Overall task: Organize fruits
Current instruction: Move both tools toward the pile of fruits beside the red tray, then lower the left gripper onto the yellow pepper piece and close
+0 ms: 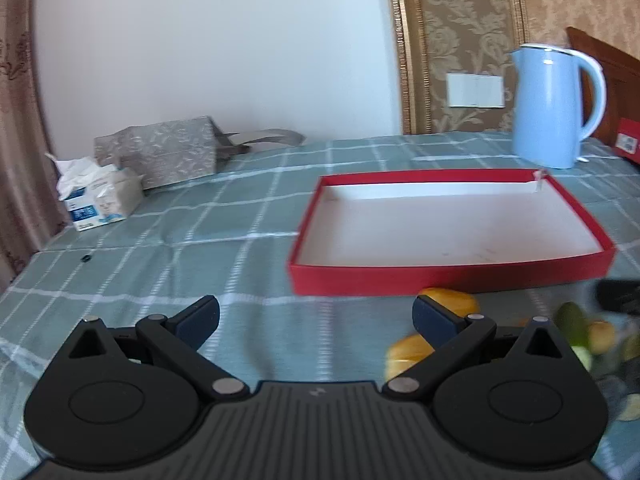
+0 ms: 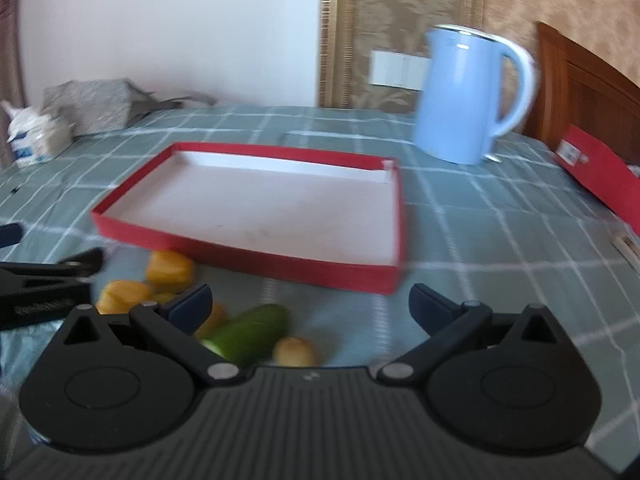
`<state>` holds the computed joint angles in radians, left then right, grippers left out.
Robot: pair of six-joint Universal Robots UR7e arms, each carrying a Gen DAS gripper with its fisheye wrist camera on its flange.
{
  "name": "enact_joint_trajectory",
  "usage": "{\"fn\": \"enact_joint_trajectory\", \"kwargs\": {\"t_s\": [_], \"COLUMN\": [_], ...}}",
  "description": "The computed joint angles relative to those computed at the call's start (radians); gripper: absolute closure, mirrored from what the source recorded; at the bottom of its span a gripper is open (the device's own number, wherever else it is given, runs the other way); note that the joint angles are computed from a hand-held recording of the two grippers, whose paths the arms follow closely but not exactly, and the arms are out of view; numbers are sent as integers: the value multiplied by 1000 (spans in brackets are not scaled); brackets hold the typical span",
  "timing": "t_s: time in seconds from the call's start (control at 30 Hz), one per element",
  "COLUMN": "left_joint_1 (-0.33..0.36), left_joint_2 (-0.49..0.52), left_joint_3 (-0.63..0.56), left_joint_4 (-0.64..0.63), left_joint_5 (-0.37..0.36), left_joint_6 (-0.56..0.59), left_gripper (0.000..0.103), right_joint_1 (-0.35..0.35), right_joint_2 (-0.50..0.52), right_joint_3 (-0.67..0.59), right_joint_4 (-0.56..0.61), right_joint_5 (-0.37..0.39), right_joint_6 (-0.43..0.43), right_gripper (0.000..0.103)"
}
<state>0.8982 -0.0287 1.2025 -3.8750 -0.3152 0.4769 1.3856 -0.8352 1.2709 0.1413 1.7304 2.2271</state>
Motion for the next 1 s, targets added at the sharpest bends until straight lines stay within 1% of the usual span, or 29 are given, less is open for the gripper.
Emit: {"fn": "enact_joint_trajectory", "kwargs": {"t_s": [0.07, 0.13, 0.2, 0.3, 0.47, 1.0], "left_joint_1": [6, 11, 13, 14, 16, 25], "left_joint_2": [1, -13, -21, -21, -48, -61], "left_joint_3": [-6, 11, 21, 19, 61, 75], "left_joint_4": [-10, 37, 71, 87, 146, 167], "left_joint_5": [15, 23, 27, 35, 18, 16], "left_joint_6": [2, -59, -93, -102, -183, -222], "left_gripper": [0, 0, 0, 0, 0, 0], "right_joint_1": [-9, -16, -20, -22, -21, -23], "right_joint_2": [-5, -10, -11, -10, -7, -22], "right_joint_3": [-18, -25, -31, -32, -30, 0], "right_joint_4": [23, 27, 28, 27, 27, -8], "right_joint_5": [2, 0, -1, 4, 9, 19], "right_joint_6": [24, 46, 59, 58, 54, 38], "right_gripper": [0, 0, 0, 0, 0, 0]}}
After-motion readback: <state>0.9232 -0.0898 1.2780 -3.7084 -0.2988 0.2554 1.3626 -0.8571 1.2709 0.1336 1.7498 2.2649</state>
